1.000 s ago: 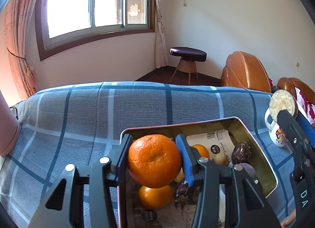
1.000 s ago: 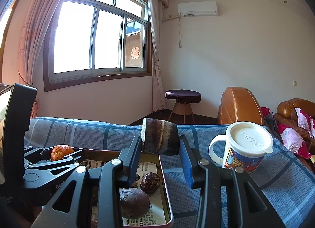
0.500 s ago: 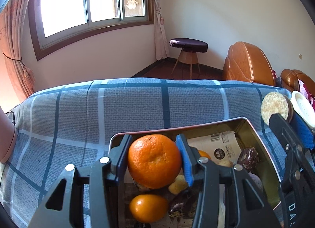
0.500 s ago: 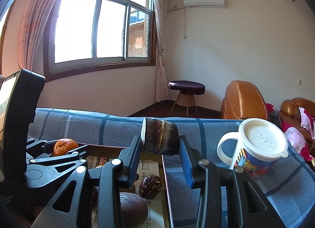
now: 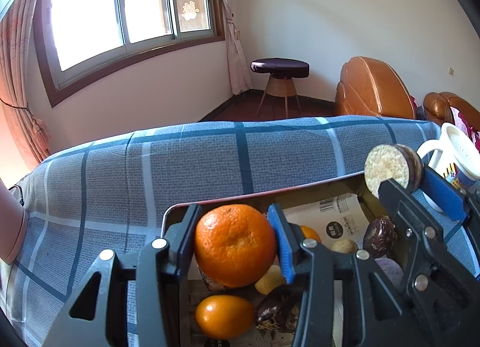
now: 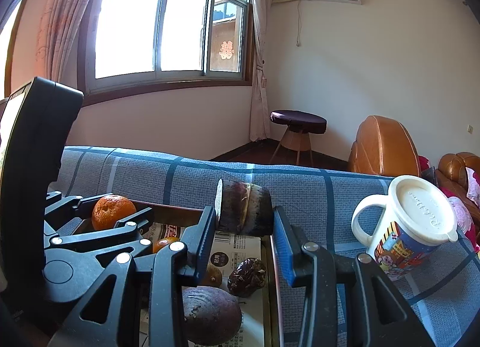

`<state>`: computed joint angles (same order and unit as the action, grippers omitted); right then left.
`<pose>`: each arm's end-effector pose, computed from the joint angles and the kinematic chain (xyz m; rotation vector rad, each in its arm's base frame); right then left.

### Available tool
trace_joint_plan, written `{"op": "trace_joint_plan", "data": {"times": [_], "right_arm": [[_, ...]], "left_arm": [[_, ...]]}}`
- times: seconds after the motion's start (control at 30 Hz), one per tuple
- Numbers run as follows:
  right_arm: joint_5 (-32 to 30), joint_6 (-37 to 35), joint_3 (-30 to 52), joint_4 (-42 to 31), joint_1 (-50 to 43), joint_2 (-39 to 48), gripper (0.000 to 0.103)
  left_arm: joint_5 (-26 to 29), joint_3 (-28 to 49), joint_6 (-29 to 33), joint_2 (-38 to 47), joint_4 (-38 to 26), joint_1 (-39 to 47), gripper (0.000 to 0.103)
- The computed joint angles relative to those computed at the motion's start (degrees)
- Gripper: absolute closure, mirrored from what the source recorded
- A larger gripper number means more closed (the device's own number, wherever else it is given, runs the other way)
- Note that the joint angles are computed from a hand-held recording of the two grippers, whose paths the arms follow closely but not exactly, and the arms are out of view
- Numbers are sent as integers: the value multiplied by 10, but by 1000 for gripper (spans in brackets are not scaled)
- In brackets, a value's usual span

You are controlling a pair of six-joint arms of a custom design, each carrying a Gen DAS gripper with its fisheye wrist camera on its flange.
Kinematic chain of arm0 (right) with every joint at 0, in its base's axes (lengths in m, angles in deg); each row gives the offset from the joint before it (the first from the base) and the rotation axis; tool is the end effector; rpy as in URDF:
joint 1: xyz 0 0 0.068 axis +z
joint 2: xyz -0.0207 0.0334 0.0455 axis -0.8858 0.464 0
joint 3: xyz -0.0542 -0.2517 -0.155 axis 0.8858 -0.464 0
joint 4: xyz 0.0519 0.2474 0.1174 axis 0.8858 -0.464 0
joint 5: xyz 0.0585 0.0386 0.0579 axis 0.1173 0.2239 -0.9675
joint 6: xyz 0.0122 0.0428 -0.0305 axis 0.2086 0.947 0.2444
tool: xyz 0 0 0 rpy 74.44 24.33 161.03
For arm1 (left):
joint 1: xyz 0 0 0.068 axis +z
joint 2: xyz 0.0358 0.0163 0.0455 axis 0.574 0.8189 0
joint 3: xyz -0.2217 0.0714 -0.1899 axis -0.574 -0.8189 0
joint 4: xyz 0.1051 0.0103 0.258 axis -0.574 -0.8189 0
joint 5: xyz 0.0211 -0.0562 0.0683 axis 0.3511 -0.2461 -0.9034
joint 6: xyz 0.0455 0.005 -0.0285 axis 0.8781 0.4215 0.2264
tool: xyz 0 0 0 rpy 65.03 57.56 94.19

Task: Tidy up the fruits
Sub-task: 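Lower the orange and taro piece into the tin box and open both tools, then withdraw both open tools from the tin box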

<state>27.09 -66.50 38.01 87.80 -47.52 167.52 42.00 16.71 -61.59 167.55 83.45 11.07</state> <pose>0.2547 0.0595 0.0066 -0.0904 2.0296 -0.0334 0.3078 -0.1260 0.0101 0.1395 2.2648 0.0153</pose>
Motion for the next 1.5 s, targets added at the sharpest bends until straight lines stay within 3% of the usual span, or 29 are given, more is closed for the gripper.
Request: {"op": "trace_joint_plan", "data": {"times": [0.4, 0.6, 0.7, 0.8, 0.93, 1.0, 1.17, 1.23, 1.37, 1.4, 1.47, 1.5], "right_arm": [[-13, -1, 12, -34, -12, -15, 62], [-14, -6, 24, -57, -8, -19, 62], [-18, 1, 20, -47, -12, -20, 62], [-61, 17, 18, -57, -34, -32, 62], [-86, 5, 45, -125, -40, -39, 62], [-81, 4, 62, -167, -40, -41, 62], [-166, 13, 95, -243, -77, -45, 62], [-183, 13, 96, -244, -84, -43, 62], [-207, 12, 93, -229, -89, -34, 62], [-214, 16, 92, -227, -91, -34, 62], [-255, 30, 89, -211, -110, -26, 62], [-279, 42, 89, -206, -121, -24, 61]], "left_arm": [[0, 2, 0, -7, -16, -2, 55], [-33, 2, 19, -9, -17, -11, 56], [-4, -3, 14, -17, -20, 2, 56], [40, -4, 2, -29, -35, 25, 55], [26, 7, 21, -20, -53, 14, 55], [-16, 9, 37, -11, -44, -5, 56], [-41, 12, 51, -4, -40, -15, 54], [-55, 23, 57, 4, -59, -20, 54], [-16, 22, 44, -4, -69, -7, 53], [-10, 21, 41, -6, -73, -4, 52], [-8, 16, 26, -12, -74, 2, 35], [-1, 12, 18, -15, -68, 7, 33]]}}
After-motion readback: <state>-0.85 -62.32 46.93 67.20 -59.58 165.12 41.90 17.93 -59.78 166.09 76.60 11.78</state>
